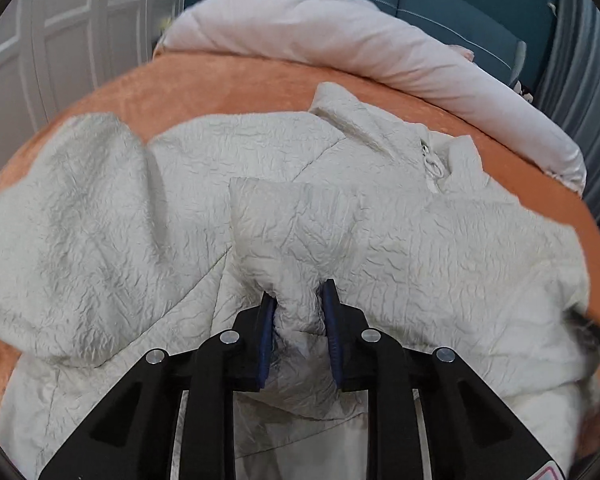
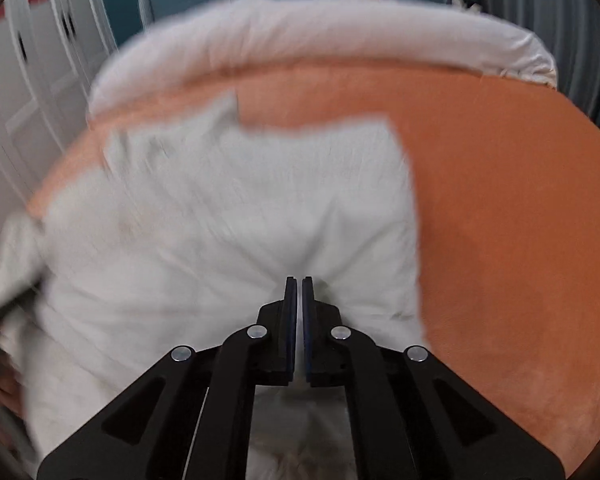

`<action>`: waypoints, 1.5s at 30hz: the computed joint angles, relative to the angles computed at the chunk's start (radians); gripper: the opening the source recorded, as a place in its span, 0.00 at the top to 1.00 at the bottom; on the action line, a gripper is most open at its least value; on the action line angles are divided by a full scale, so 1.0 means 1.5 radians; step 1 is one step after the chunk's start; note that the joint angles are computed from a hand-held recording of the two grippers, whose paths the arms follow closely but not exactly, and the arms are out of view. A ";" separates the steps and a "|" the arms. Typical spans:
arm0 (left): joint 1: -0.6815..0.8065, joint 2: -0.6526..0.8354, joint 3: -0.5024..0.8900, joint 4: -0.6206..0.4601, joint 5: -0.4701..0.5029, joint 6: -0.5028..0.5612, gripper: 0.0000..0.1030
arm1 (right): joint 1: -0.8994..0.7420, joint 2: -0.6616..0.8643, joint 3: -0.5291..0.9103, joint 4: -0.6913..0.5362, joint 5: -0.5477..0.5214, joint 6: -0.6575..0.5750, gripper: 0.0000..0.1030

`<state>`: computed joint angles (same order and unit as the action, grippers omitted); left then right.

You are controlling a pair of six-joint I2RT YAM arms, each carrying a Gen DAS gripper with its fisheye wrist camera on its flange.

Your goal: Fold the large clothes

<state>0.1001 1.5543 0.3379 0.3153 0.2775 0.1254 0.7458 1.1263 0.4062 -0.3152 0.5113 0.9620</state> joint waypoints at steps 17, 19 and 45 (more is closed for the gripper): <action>-0.079 0.055 -0.056 0.164 -0.137 0.003 0.66 | 0.056 0.015 -0.083 0.004 0.044 0.139 1.00; -0.086 0.064 -0.057 0.176 -0.146 -0.001 0.65 | 0.063 0.066 -0.063 0.008 0.051 0.133 1.00; 0.690 0.557 0.885 -0.500 0.209 -0.022 0.46 | 0.521 0.378 0.303 -0.184 0.160 0.413 0.66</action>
<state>1.1354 2.3900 1.6652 -0.4343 0.5911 0.0929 1.5271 1.6934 0.8610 -0.5914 0.7506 1.5818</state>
